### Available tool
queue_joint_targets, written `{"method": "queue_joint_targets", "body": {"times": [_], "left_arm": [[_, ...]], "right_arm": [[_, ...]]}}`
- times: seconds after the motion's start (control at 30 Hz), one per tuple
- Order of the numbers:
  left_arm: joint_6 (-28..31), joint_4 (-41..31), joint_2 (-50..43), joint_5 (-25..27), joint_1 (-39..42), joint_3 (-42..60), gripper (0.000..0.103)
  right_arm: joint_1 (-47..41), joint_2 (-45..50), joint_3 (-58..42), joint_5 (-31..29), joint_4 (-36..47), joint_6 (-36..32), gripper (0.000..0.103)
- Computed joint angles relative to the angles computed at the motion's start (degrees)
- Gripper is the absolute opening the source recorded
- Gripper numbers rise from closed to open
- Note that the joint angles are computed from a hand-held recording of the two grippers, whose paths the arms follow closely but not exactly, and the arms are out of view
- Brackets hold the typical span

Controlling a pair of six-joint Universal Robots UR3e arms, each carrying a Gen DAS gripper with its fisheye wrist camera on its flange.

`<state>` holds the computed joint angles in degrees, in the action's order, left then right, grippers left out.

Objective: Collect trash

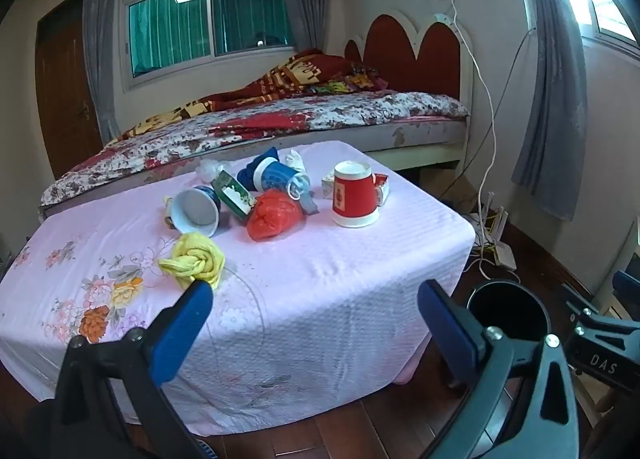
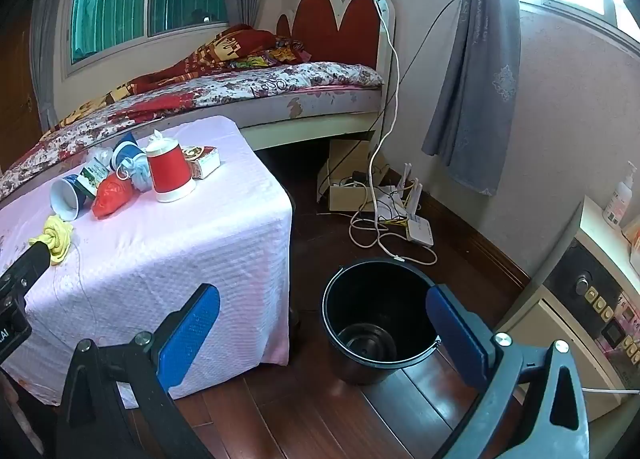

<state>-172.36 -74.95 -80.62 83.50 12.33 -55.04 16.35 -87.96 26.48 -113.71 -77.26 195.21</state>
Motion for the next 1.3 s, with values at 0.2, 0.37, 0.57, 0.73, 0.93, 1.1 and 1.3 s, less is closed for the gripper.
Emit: {"method": "queue_joint_targets", "body": {"times": [0.2, 0.37, 0.57, 0.73, 0.93, 1.1, 1.3], "left_arm": [[0.4, -2.8, -2.3, -0.6, 0.5, 4.5, 0.102], [0.8, -1.9, -1.7, -1.0, 1.1, 2.9, 0.102], [1.4, -4.4, -2.7, -2.3, 2.3, 6.2, 0.102], [2.1, -4.5, -1.9, -3.6, 3.4, 5.4, 0.102], [1.2, -4.6, -3.1, -1.8, 1.8, 6.8, 0.102], [1.6, -4.8, -3.2, -2.5, 2.4, 7.0, 0.102], [0.7, -4.8, -2.8, -1.1, 0.6, 7.2, 0.102]], "right_arm": [[-0.9, -1.9, 4.3, 0.7, -2.5, -0.5, 0.103], [-1.0, -1.0, 2.5, 0.7, -1.5, -0.5, 0.103], [-0.7, -0.9, 2.0, 0.6, -1.2, -0.3, 0.103], [-0.8, -0.9, 2.4, 0.6, -1.5, -0.3, 0.103], [-0.3, -1.3, 3.3, 0.1, -2.1, 0.2, 0.103], [-0.6, -1.2, 2.8, 0.3, -1.7, -0.1, 0.103], [-0.5, -1.3, 2.7, 0.2, -1.8, 0.1, 0.103]]}}
